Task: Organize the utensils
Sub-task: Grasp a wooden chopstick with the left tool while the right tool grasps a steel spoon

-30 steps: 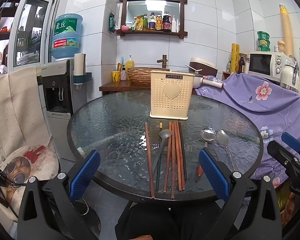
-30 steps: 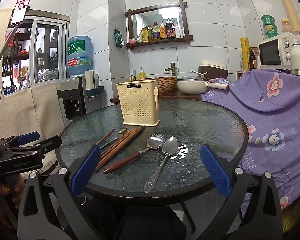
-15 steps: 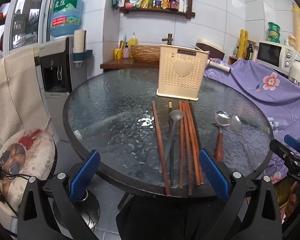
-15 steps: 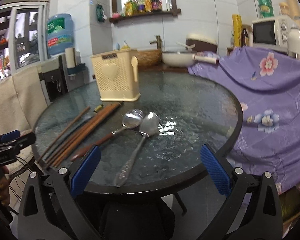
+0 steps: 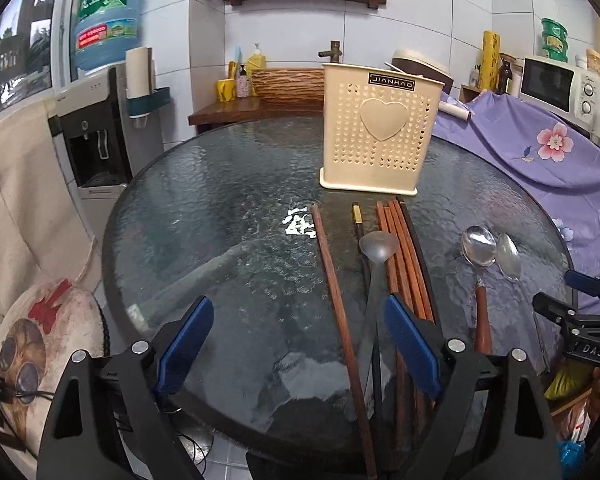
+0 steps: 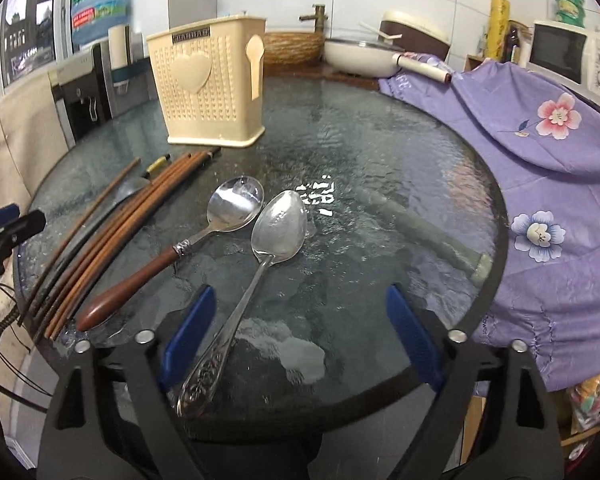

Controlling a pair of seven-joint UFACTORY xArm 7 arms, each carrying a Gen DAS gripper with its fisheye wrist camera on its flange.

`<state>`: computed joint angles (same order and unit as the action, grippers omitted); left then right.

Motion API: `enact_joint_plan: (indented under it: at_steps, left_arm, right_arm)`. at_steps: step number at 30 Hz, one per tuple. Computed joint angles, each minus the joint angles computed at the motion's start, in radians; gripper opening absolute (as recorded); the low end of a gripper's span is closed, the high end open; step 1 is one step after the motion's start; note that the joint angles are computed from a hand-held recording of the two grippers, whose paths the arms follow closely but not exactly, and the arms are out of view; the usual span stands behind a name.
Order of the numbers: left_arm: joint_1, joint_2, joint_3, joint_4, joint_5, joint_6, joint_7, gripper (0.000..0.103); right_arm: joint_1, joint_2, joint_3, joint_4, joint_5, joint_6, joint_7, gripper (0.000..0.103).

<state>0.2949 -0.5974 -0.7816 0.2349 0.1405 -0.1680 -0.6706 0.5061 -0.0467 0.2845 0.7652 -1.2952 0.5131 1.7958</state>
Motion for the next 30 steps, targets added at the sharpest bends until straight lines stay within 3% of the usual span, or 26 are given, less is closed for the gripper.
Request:
enact_joint_plan:
  at_steps: [10, 13, 16, 20, 25, 30]
  left_arm:
    - [0.007, 0.194, 0.102, 0.108, 0.015, 0.031, 0.111, 0.07]
    - [-0.1, 0.281, 0.245, 0.146, 0.013, 0.05, 0.152, 0.064]
    - [-0.173, 0.326, 0.329, 0.18, 0.009, 0.071, 0.18, 0.061]
    - [-0.211, 0.372, 0.369, 0.235, 0.02, 0.093, 0.194, 0.06]
    - [-0.277, 0.45, 0.424, 0.323, 0.066, 0.157, 0.194, 0.055]
    - [-0.269, 0.51, 0.428, 0.384, 0.198, 0.208, 0.08, 0.049]
  right_arm:
    - [0.013, 0.128, -0.052, 0.132, 0.165, -0.016, -0.194, 0.066]
    - [0.027, 0.153, -0.068, 0.167, 0.184, 0.005, -0.215, 0.06]
    - [0.031, 0.17, -0.084, 0.188, 0.217, -0.01, -0.247, 0.057]
    - [0.035, 0.183, -0.1, 0.205, 0.261, -0.021, -0.3, 0.057]
    - [0.037, 0.194, -0.113, 0.221, 0.309, -0.034, -0.364, 0.05]
    - [0.04, 0.204, -0.127, 0.23, 0.333, -0.055, -0.393, 0.047]
